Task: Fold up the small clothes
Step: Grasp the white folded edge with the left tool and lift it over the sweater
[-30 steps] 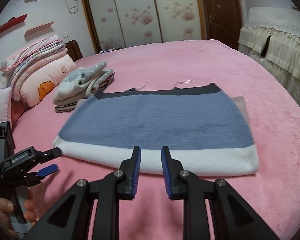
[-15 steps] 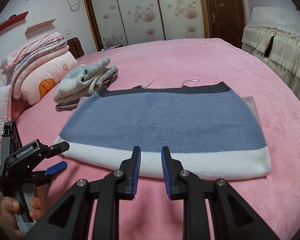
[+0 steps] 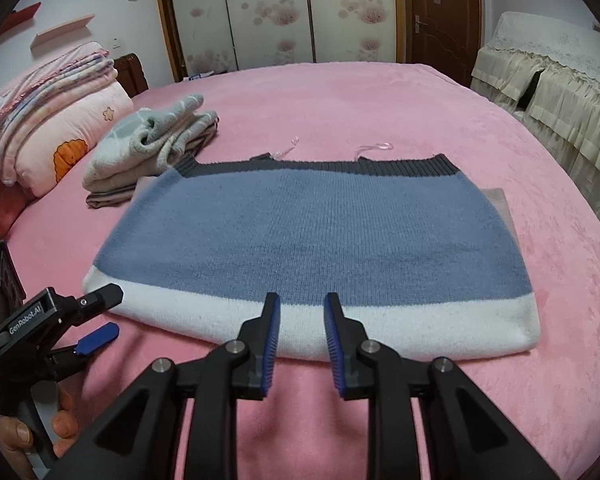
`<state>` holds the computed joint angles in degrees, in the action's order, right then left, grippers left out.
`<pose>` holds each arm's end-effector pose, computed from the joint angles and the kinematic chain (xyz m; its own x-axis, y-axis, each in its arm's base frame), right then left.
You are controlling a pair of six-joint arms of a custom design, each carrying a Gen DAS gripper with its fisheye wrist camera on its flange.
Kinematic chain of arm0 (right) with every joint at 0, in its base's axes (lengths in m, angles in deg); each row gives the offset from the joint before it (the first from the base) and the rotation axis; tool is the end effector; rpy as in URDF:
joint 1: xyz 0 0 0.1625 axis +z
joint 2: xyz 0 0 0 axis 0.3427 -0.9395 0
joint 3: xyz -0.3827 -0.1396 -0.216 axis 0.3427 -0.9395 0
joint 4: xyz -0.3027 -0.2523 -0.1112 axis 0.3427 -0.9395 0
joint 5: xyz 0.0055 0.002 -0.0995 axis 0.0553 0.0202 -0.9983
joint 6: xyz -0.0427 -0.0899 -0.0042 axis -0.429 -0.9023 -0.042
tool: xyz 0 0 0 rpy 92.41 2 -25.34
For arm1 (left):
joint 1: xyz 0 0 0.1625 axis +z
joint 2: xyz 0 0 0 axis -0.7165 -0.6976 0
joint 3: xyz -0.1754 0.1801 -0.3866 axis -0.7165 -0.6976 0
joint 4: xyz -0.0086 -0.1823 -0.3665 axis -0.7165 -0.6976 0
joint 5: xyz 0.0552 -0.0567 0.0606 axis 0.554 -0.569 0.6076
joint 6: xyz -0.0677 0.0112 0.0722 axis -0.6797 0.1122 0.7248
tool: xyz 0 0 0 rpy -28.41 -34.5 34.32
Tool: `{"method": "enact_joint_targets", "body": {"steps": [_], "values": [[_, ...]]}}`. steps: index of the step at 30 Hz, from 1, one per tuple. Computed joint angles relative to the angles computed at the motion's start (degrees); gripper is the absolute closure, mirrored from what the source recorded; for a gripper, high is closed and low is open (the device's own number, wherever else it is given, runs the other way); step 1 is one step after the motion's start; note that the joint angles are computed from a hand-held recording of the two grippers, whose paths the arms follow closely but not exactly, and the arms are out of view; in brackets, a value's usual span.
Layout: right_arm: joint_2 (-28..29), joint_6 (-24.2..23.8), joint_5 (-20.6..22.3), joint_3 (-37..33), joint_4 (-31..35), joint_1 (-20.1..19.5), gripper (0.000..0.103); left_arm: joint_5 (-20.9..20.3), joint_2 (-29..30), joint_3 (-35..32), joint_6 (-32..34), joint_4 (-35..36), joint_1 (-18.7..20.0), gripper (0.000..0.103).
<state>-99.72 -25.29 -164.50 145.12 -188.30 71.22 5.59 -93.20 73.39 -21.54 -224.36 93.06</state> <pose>0.0950 -0.4543 0.2777 -0.7600 -0.0176 0.6497 -0.4491 0.7368 -0.5054 -0.2095 -0.4964 0.0156 -0.9760 -0.2128 0.0463 -0.1938 0.7523 -0.6297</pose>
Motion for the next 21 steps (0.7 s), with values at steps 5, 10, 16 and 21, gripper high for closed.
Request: {"method": "enact_joint_targets", "body": {"steps": [5, 10, 16, 21], "values": [[0.4, -0.5, -0.1, 0.0, -1.3, 0.1, 0.072, -0.8, 1.7, -2.2, 3.4, -1.5, 1.1, 0.019], [0.8, -0.6, 0.3, -0.4, -1.7, -0.1, 0.072, -1.8, 4.4, -5.8, 7.5, -4.7, 2.8, 0.016], [2.0, -0.9, 0.3, -1.5, -1.6, -0.4, 0.072, -2.1, 6.4, -9.0, 8.6, -7.3, 3.9, 0.014], [3.7, -1.3, 0.3, -2.9, -2.0, -0.5, 0.072, -1.2, 7.2, -11.3, 7.8, -7.6, 4.2, 0.021]]}}
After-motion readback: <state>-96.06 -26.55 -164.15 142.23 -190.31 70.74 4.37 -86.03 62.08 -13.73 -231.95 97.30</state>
